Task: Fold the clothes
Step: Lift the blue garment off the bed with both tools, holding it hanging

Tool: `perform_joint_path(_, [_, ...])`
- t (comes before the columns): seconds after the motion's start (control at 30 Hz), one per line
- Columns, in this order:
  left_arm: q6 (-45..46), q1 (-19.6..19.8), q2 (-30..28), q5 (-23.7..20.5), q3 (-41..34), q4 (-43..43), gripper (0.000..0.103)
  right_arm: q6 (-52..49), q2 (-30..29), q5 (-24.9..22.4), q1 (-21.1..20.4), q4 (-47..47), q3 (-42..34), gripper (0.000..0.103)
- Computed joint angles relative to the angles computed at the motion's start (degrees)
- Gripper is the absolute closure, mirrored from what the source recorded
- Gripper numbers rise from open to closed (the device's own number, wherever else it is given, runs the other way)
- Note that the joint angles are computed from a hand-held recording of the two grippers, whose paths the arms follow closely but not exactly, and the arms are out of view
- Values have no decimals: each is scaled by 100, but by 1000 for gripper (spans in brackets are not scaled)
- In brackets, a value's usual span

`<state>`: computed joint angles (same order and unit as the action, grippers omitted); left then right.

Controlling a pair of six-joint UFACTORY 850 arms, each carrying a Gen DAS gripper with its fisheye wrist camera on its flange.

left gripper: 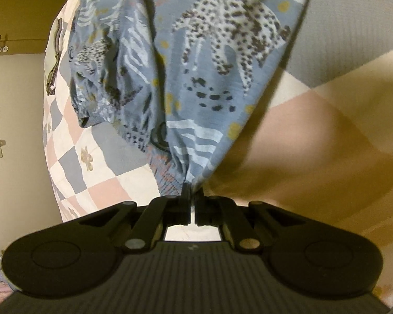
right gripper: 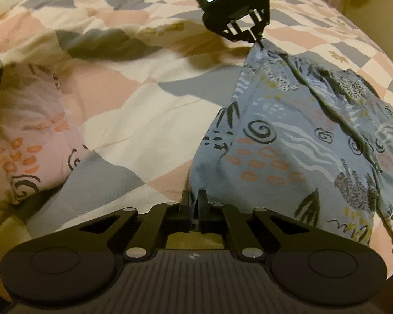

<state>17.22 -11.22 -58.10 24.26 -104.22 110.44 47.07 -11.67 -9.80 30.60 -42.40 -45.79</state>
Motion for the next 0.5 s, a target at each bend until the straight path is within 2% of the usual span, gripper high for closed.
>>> perform_joint_path(0.17, [-635,-12,97,93,-89,575,102,-1374,367,-168,-192,1196,3,100])
perform_joint_path(0.5, [-1235,-36,393,138,100,1049,102,-2371,681,-710,-406,2252,-223,101])
